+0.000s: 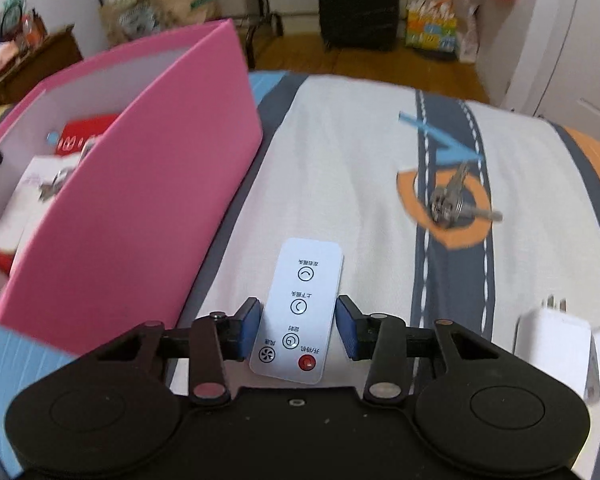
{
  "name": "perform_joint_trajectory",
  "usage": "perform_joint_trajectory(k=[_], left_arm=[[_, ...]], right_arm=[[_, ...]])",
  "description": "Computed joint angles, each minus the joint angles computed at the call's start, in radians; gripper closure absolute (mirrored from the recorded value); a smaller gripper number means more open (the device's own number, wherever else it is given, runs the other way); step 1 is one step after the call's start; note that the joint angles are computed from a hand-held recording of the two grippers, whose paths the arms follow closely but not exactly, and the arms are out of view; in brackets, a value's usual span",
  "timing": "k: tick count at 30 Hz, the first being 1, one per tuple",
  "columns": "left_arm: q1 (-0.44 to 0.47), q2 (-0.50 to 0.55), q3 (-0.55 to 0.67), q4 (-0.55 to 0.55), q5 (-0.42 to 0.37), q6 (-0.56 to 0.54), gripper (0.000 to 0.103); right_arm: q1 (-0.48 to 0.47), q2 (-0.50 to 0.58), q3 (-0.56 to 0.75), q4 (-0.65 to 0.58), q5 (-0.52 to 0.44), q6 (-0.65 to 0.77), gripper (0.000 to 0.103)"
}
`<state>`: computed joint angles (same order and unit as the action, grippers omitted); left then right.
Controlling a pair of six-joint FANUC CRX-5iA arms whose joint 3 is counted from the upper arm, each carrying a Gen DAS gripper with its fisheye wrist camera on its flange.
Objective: Organize rigid objects
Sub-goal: 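Grasp the small white remote with red button using the right gripper, then carry the small white remote with the right gripper into the box and release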
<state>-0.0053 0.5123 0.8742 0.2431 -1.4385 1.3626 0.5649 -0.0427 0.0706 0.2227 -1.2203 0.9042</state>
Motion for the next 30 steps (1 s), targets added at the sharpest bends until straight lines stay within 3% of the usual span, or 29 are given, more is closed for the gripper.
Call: perform_joint_trajectory(k=[3,8,15,19,25,30], left_arm=[[-0.004,-0.009,-0.006,-0.013,0.002,-0.004,0.1],[-0.009,-0.001,0.014,-0.026,-0.014,0.007,0.1],[-0.008,-0.001,0.009,-0.021,-0.011,0.012,0.1],[-0.009,0.001,0.012,-0.024,-0.009,0.009,0.1],[-0.007,0.004,0.014,-0.022,-0.01,0.012,0.1],[-0.006,0.003,0.014,-0.02,-0.009,0.008,0.1]], right_arm=[[0.002,-0.006,-0.015,0.002,0.01,-0.023,0.055],[0.02,-0.019,-0.096,0.097,0.122,-0.035,0.057],[0.054,-0.07,-0.117,0.161,0.106,-0.124,0.057],[0.087,-0.113,-0.143,0.259,0.138,-0.202,0.057],[0.156,-0.185,-0.194,0.439,0.263,-0.34,0.057],[0.194,-0.157,-0.119,0.397,0.365,-0.254,0.057]])
